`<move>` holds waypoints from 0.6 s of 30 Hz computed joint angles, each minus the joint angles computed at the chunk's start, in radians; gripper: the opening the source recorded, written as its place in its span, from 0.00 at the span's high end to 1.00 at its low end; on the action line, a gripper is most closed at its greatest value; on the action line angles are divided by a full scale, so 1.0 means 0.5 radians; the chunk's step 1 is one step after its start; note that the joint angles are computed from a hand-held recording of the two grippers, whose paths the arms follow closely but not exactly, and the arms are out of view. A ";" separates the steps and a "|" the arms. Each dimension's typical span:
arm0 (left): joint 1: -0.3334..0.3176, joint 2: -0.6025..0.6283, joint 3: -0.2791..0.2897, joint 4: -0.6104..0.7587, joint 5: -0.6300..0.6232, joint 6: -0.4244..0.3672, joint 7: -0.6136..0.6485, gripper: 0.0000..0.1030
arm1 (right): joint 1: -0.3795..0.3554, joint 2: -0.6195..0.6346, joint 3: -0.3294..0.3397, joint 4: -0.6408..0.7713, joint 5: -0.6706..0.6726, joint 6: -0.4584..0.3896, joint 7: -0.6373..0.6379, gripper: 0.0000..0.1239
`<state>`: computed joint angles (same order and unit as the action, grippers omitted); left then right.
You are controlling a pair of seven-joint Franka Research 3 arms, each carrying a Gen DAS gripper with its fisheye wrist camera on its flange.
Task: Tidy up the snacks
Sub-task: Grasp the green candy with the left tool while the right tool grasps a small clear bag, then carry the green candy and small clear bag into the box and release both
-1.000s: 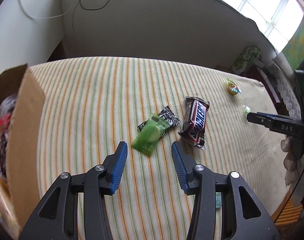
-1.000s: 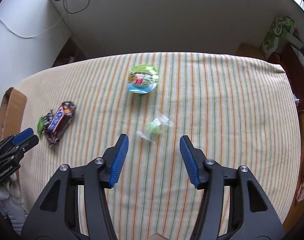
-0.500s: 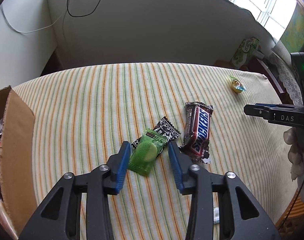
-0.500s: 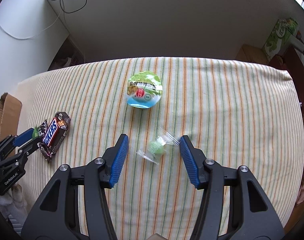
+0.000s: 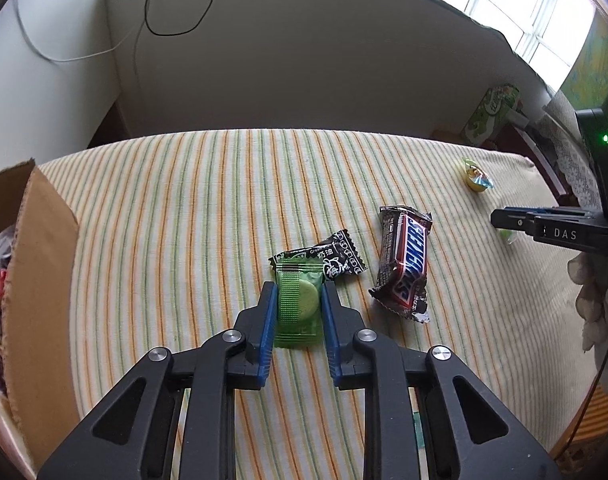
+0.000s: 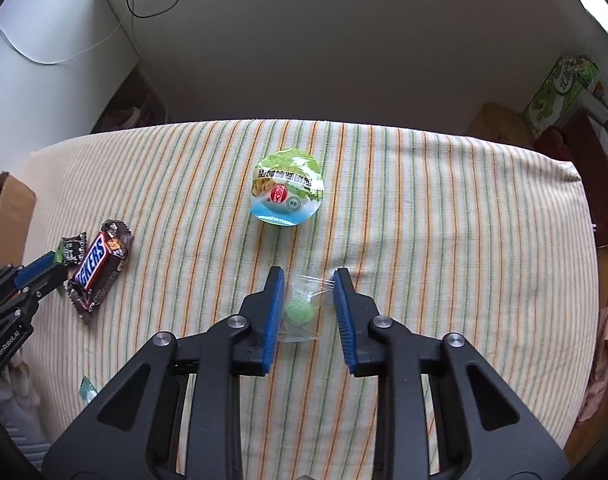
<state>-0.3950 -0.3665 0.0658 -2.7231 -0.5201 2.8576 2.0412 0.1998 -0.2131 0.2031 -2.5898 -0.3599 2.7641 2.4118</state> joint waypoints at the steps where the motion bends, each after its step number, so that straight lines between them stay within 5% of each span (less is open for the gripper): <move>1: 0.005 -0.026 0.011 -0.017 -0.003 -0.009 0.010 0.80 | 0.002 -0.007 -0.006 -0.014 0.003 0.021 -0.009 0.79; 10: -0.026 -0.141 0.060 -0.061 -0.023 -0.037 0.007 0.80 | -0.029 -0.170 0.032 -0.200 0.159 0.213 -0.083 0.79; 18: -0.056 -0.251 0.102 -0.089 -0.041 -0.056 0.002 0.80 | -0.055 -0.434 0.162 -0.342 0.257 0.184 -0.111 0.79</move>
